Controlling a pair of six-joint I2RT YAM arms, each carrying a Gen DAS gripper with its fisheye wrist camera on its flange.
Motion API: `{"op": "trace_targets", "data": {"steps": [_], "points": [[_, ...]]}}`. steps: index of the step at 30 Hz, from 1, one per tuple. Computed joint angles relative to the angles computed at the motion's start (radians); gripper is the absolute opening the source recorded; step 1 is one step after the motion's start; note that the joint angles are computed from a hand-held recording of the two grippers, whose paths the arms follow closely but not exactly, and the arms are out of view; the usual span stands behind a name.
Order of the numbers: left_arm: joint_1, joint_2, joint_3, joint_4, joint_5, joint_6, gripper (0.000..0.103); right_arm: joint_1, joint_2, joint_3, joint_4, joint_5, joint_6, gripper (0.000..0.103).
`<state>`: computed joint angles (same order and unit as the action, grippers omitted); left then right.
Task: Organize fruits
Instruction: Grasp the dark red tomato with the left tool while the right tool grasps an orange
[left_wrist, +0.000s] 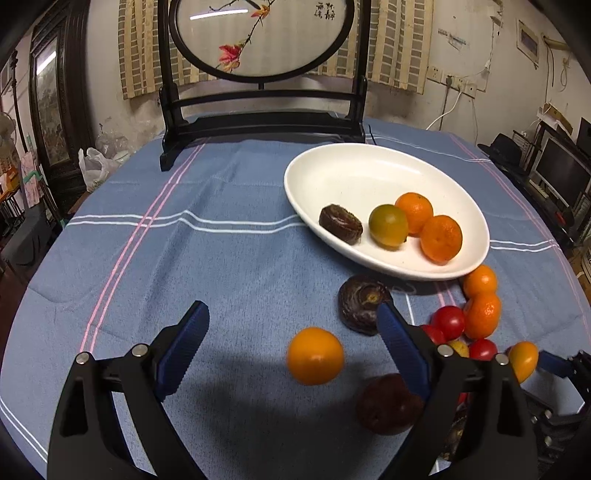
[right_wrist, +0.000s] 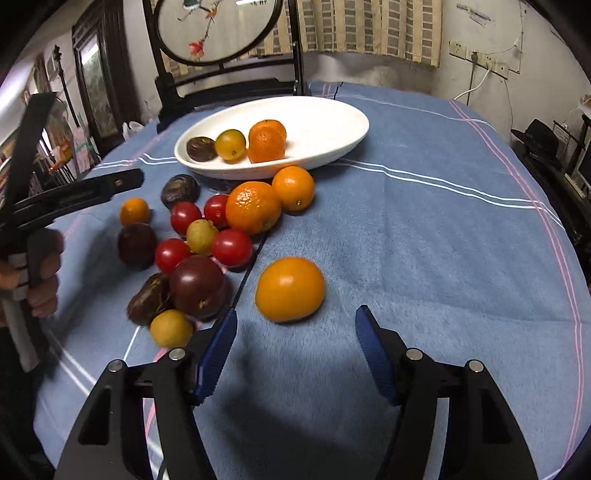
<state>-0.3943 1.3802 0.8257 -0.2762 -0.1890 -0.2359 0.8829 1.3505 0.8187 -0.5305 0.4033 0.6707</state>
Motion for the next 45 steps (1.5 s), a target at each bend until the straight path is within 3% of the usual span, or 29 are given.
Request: {"op": "trace_targets", "data": {"steps": [3,4,5,6,18,30,45], "points": [[0.006,0.003,0.004,-0.01,0.025,-0.002,0.09,-0.015,0.051,0.036,0.018,-0.015,-0.029,0.065],[0.005,0.004,0.006,-0.013,0.029,-0.002,0.09,-0.017,0.061,0.041,0.025,-0.017,-0.035,0.06],[0.002,0.006,0.006,-0.016,0.032,0.0,0.09,-0.016,0.075,0.048,0.026,-0.013,-0.037,0.046],[0.001,0.006,0.005,-0.016,0.032,0.003,0.09,-0.017,0.077,0.046,0.028,-0.004,-0.039,0.041],[-0.061,-0.128,-0.131,-0.02,0.096,-0.002,0.089,-0.065,-0.027,-0.061,0.139,-0.104,-0.034,0.04],[-0.096,-0.17,-0.113,-0.118,0.113,-0.064,0.069,-0.042,-0.087,-0.087,0.161,-0.099,-0.047,0.04],[-0.166,-0.219,-0.114,-0.176,0.09,-0.024,0.057,-0.03,-0.087,-0.083,0.156,-0.095,-0.05,0.04]]}}
